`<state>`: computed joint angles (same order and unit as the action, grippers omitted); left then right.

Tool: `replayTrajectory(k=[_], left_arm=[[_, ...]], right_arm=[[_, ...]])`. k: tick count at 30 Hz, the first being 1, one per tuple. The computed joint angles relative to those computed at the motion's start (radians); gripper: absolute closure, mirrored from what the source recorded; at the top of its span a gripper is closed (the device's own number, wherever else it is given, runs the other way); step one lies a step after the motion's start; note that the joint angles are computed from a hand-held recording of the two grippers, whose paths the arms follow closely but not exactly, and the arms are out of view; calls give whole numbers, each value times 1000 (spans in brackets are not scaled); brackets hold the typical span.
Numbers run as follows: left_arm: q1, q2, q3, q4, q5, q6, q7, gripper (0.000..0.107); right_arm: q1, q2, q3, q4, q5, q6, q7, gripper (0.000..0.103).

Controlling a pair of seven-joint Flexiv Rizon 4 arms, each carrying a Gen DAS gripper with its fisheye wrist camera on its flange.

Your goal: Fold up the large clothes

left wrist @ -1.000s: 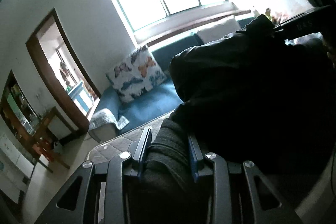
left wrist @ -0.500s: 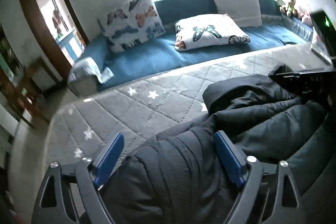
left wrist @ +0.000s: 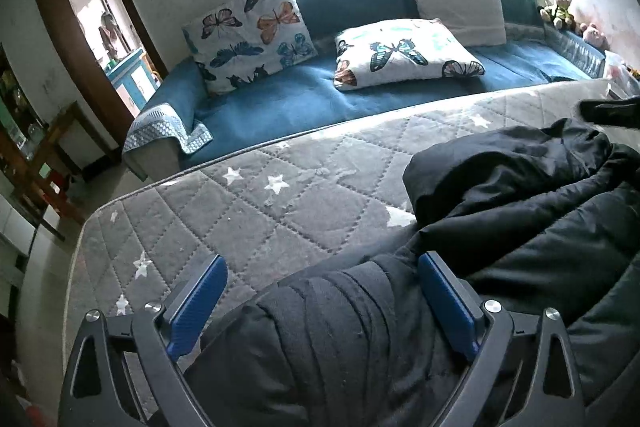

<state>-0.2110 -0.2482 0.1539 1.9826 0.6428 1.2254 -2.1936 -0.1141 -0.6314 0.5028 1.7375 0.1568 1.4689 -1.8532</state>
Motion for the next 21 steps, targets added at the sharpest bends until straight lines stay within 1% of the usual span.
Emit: replayTrajectory(k=[2, 3, 5, 6, 7, 9, 10, 11, 12, 13, 14, 16, 17, 18, 19, 20, 21], left_arm=[[5, -1, -3, 3, -10, 3, 9, 4], [6, -2, -3, 3, -12, 3, 11, 4], [-2, 7, -3, 3, -11, -8, 5, 4], [-4, 12, -2, 5, -8, -12, -2, 4], [-4, 18, -3, 9, -7, -13, -6, 4], [8, 34, -8, 27, -21, -3, -1, 4], [22, 45, -15, 43, -45, 10, 14, 4], [39, 57, -24, 63, -81, 25, 38, 4], [48, 74, -28, 79, -106, 29, 50, 4], [53, 90, -29, 90, -119, 28, 52, 4], [57, 113, -29, 103, -129, 24, 48, 4], [74, 180, -37, 150, -156, 34, 62, 4], [78, 223, -41, 169, -140, 28, 52, 4], [84, 266, -48, 184, -120, 14, 41, 4], [91, 307, -57, 201, -97, 4, 30, 4], [97, 360, -64, 226, -78, -6, 28, 4], [103, 401, -72, 246, -73, -11, 36, 4]], right_arm=[[-59, 27, 70, 29, 12, -3, -65, 61], [-77, 44, 91, 48, 19, -9, -92, 61], [-98, 85, 120, 104, 32, -9, -154, 61], [-89, 88, 115, 110, 36, -12, -166, 61], [-73, 98, 95, 129, 42, -20, -192, 61], [2, 95, -4, 154, -5, -3, -149, 61], [10, 83, -19, 152, -12, -9, -140, 61], [-11, 58, -6, 119, 40, -57, -188, 61], [-43, 38, 24, 105, 28, -71, -179, 63], [-54, 21, 36, 83, 52, -87, -194, 64], [-36, 10, 20, 76, 56, -70, -181, 64], [53, 13, -64, 109, 30, 15, -154, 64], [96, 17, -109, 139, -21, 70, -116, 64], [110, 24, -124, 148, -14, 77, -120, 64], [104, 29, -121, 150, -28, 65, -108, 64], [94, 40, -116, 145, -39, 29, -87, 64], [93, 51, -117, 149, -47, 16, -67, 64]])
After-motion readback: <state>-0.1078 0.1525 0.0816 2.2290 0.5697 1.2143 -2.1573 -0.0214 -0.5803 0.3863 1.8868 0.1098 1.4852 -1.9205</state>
